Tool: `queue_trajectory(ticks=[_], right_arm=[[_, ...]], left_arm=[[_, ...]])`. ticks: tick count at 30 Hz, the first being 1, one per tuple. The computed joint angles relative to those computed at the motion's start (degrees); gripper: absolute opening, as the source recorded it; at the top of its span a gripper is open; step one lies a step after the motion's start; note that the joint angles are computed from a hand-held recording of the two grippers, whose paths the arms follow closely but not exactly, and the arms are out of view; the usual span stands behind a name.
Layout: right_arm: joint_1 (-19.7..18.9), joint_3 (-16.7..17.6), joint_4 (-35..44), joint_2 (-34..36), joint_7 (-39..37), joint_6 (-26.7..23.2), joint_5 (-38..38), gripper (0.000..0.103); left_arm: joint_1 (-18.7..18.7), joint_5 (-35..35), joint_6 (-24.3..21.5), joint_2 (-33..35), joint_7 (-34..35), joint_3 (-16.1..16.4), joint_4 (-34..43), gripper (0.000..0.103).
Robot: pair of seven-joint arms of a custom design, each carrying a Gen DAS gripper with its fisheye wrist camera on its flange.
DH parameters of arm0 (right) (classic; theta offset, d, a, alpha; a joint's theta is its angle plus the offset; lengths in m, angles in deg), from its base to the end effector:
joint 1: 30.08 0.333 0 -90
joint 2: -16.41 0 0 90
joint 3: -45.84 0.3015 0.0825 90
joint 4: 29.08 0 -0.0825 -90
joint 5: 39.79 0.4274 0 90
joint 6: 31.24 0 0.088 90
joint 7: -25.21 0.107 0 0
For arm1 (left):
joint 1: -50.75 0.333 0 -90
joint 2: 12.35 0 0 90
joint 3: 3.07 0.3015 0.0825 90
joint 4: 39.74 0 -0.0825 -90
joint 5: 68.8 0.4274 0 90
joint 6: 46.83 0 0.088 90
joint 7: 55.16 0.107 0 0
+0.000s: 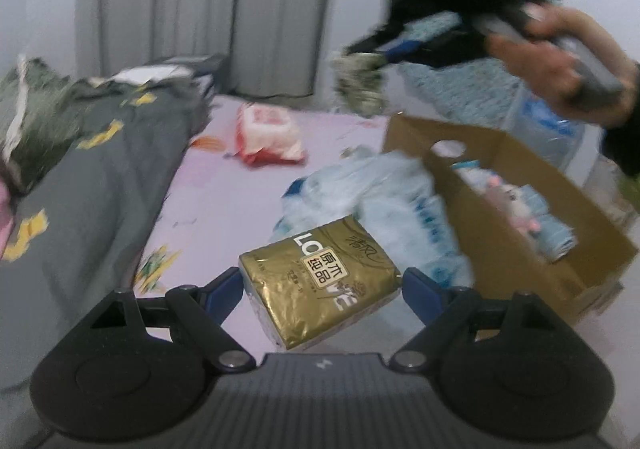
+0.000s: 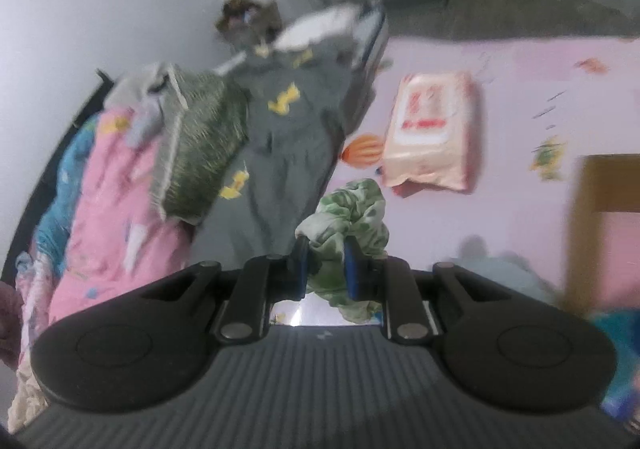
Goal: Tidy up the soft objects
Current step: 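Carry the green scrunchie into the box and release it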
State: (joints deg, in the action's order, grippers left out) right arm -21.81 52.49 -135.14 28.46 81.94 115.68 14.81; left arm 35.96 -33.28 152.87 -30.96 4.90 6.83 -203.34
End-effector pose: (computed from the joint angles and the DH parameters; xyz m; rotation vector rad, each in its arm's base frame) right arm 0.6661 0.1604 0.4256 -1.7317 1.5063 0.0677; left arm 0.4065 -0.1074 0.3416 -1.5391 1.9444 -1.0701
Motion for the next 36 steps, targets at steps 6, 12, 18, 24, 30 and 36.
queue_trajectory(ticks=[6, 12, 18, 24, 30, 36], right_arm=[[-1.8, -6.2, -20.4, -20.6, -8.3, 2.3, 6.3, 0.017], [-2.5, -13.1, -35.3, -33.7, -7.7, 5.3, 2.5, 0.017], [-4.8, -17.4, -42.6, -36.8, -1.6, 4.4, -6.7, 0.018], [-6.0, -18.5, -43.5, -33.8, 1.5, 0.2, -14.7, 0.021], [-6.7, -17.8, -42.6, -30.6, 2.1, -2.7, -18.7, 0.044], [-6.4, -20.9, -44.9, -34.3, -4.2, -0.5, -9.1, 0.052]], left_arm=[[-8.6, 12.3, 0.6, 1.0, -8.5, 7.2, 4.6, 0.087], [-14.1, 26.1, 2.6, 5.7, -21.6, 9.7, 11.5, 0.087], [-14.0, 32.7, 3.5, 10.4, -28.9, 5.6, 16.9, 0.087], [-11.9, 37.8, 2.7, 14.0, -34.6, 0.7, 21.5, 0.087], [-9.1, 44.6, 1.3, 17.1, -41.3, -4.2, 26.4, 0.087], [-6.0, 56.5, 0.7, 20.9, -53.2, -9.2, 33.4, 0.088]])
